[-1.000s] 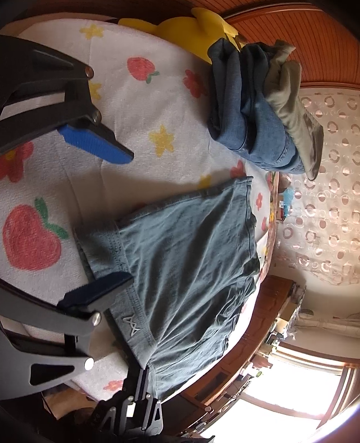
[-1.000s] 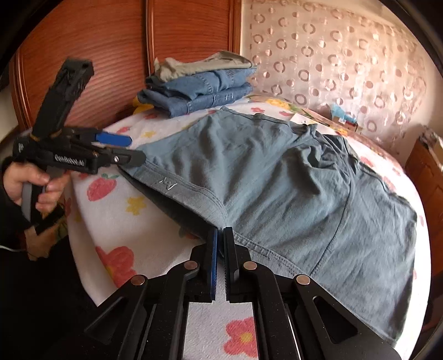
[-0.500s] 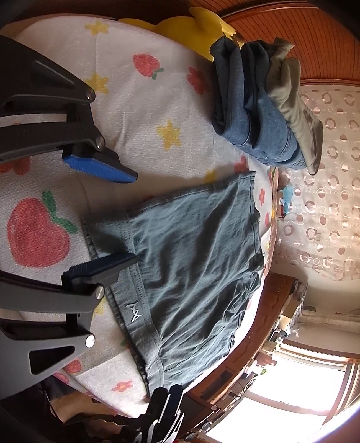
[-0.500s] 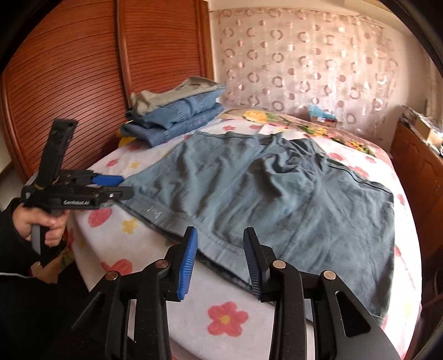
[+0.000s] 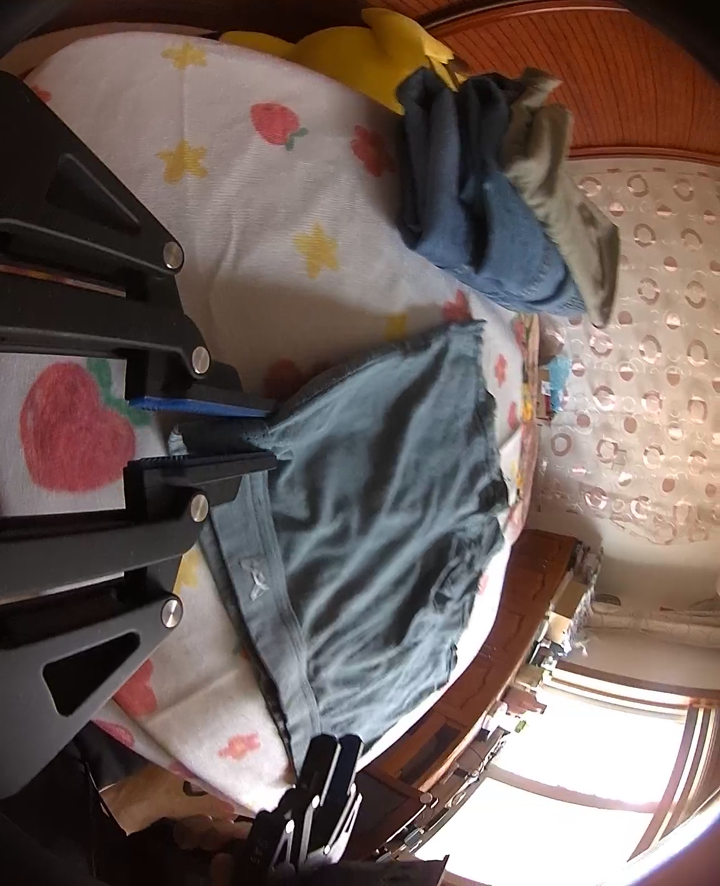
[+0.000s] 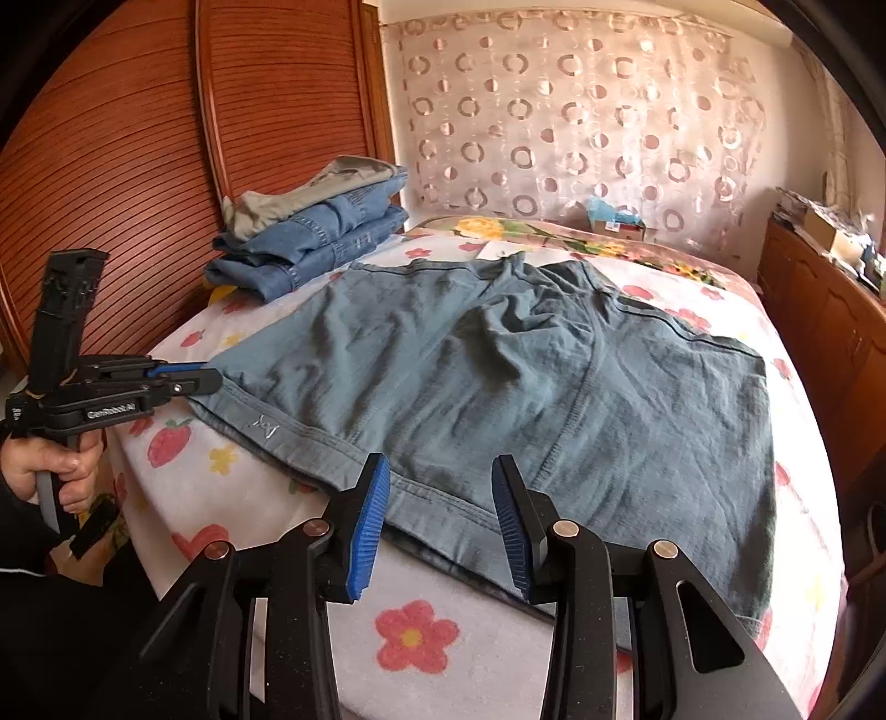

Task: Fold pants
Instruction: 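Grasp the hem of one shorts leg with the left gripper and lift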

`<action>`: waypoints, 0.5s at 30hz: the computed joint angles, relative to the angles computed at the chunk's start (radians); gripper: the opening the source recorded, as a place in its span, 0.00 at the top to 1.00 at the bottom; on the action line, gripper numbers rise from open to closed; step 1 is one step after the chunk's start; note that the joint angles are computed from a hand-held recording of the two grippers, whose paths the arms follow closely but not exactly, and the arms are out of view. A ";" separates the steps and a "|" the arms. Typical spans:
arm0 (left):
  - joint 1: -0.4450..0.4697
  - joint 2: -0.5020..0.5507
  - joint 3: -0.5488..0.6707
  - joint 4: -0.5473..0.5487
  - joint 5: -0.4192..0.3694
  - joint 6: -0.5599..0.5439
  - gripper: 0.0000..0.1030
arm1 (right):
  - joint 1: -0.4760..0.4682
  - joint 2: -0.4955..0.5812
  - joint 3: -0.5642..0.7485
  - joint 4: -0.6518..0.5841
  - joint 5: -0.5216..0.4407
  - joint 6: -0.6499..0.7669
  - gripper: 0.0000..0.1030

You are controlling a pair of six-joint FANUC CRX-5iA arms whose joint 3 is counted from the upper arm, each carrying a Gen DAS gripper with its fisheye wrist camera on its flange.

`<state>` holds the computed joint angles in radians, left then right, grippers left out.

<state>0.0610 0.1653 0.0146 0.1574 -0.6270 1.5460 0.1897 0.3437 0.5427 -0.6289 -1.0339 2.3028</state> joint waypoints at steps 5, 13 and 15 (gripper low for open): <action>-0.012 0.010 0.026 0.028 0.004 -0.041 0.89 | -0.018 -0.002 -0.010 -0.005 0.012 -0.014 0.59; -0.050 0.072 0.132 0.063 -0.018 -0.110 0.89 | -0.051 -0.004 -0.020 -0.016 0.028 -0.034 0.55; -0.066 0.094 0.169 0.067 -0.029 -0.131 0.89 | -0.065 -0.005 -0.023 -0.025 0.029 -0.034 0.55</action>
